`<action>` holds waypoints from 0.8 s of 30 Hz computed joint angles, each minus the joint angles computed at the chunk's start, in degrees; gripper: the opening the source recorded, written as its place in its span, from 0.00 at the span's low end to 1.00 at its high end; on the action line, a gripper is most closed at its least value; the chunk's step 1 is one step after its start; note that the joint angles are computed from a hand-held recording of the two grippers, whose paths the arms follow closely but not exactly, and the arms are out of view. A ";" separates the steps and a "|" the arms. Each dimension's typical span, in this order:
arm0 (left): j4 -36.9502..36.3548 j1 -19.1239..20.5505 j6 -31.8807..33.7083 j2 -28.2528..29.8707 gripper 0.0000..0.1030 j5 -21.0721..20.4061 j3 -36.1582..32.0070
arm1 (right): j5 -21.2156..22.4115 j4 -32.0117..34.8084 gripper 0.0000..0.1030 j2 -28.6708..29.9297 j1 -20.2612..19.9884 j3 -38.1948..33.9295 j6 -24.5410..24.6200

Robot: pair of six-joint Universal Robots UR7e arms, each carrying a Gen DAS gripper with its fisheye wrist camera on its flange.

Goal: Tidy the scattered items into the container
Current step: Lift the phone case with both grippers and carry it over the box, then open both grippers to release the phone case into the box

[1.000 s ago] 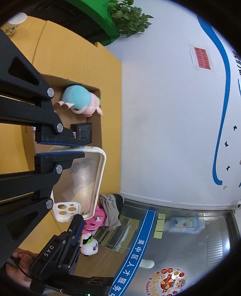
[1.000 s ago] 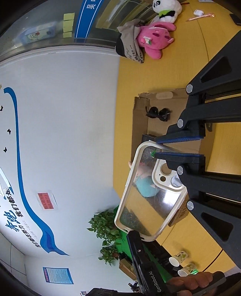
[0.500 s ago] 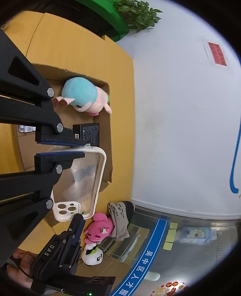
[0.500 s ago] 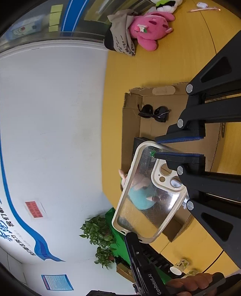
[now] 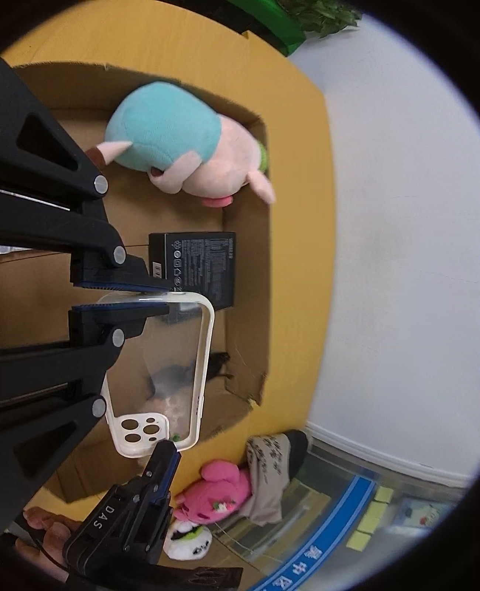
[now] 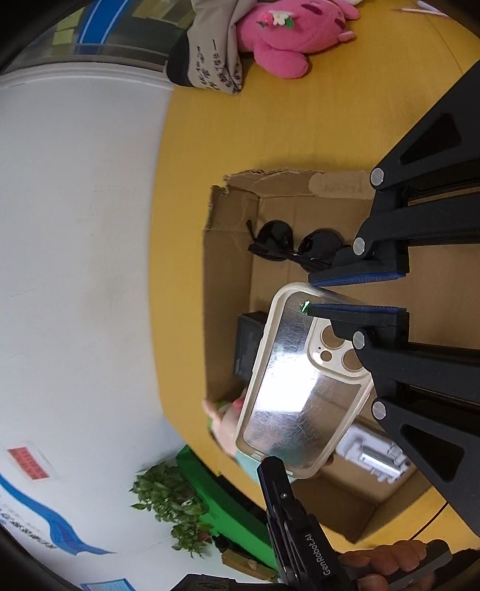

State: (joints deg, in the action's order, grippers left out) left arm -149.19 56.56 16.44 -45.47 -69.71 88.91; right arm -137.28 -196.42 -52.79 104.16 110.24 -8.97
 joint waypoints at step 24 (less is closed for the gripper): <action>-21.39 0.41 11.17 -15.51 0.81 2.77 17.57 | -5.63 -13.71 1.00 1.82 3.33 8.55 -2.54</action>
State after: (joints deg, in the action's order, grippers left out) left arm -170.58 56.97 27.61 -60.98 -66.94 106.48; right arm -142.91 -210.13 -50.97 107.49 118.79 -11.51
